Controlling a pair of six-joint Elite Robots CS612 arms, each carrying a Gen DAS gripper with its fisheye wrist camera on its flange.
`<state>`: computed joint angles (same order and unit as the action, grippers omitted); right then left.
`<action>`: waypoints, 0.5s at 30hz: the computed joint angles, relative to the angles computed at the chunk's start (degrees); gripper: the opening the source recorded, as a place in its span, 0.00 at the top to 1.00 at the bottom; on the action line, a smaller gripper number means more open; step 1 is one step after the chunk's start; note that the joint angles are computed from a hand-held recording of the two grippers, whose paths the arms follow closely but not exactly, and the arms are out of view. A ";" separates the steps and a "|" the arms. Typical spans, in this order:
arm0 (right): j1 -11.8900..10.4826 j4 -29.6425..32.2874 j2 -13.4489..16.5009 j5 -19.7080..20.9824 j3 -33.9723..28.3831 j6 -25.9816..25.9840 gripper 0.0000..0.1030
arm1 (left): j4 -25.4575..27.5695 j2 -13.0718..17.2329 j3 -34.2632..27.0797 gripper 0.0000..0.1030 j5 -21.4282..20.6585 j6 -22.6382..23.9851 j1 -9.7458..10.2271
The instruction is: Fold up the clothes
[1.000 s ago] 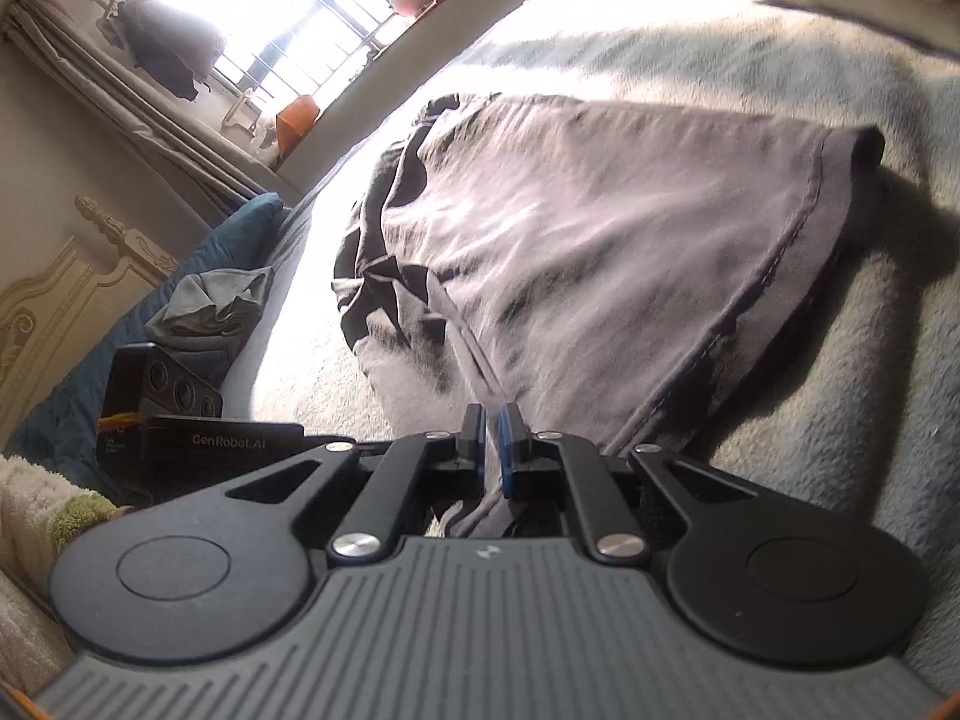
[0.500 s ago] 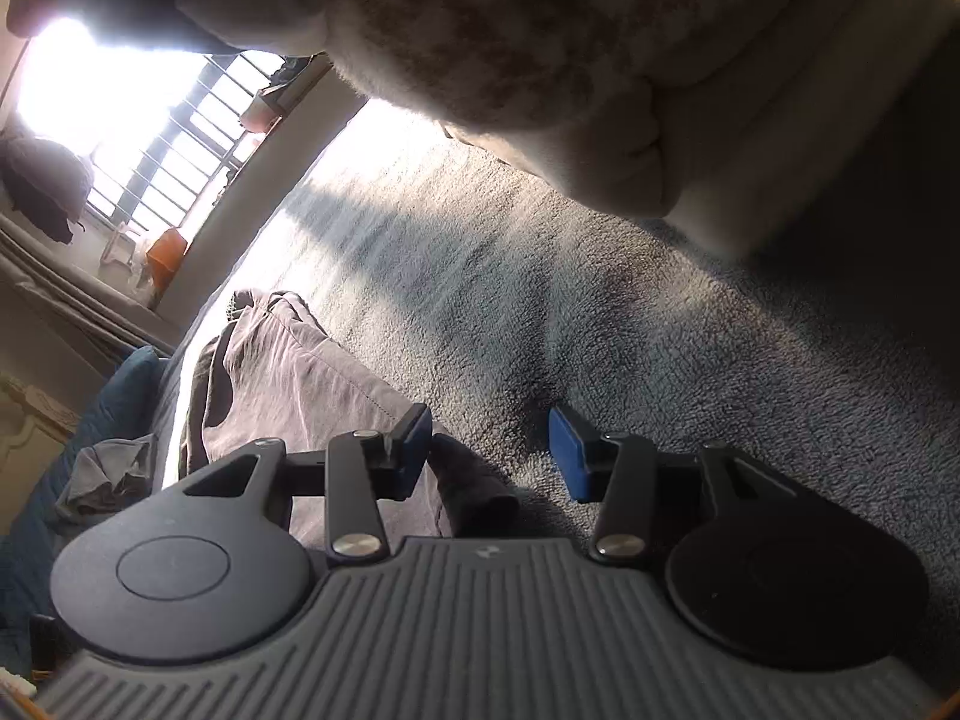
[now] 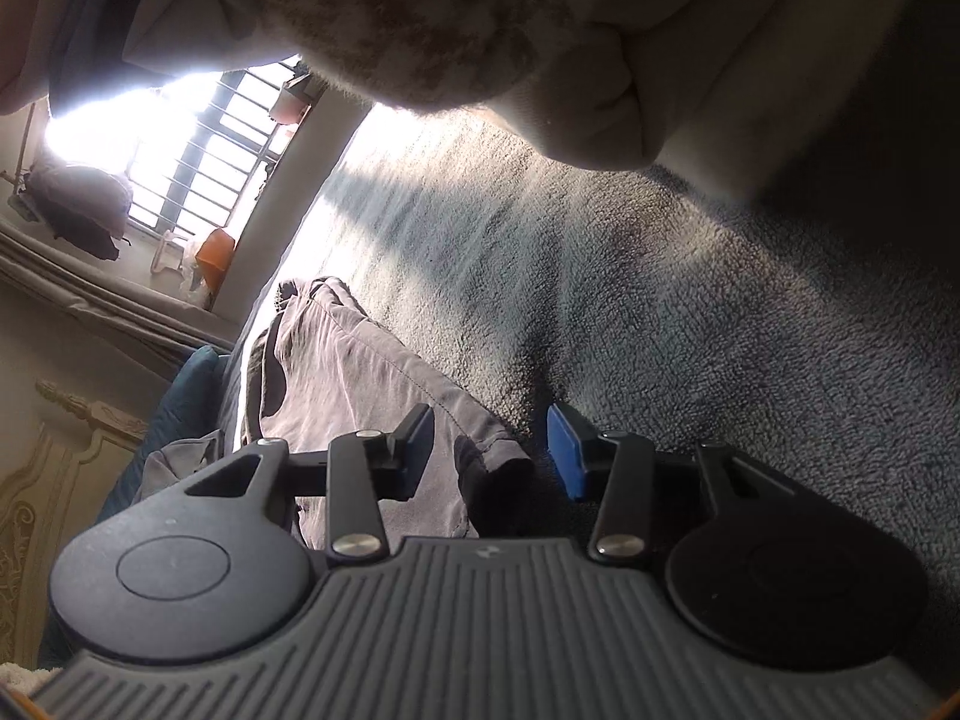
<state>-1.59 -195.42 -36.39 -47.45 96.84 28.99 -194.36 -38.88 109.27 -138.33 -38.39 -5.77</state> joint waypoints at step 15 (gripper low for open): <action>0.28 1.41 0.07 1.18 -0.15 -1.17 0.73 | 0.82 0.29 -0.65 0.87 -0.96 -4.20 0.26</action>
<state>-1.31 -194.00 -36.32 -46.27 96.69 27.83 -193.55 -38.60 108.62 -139.30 -42.59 -5.51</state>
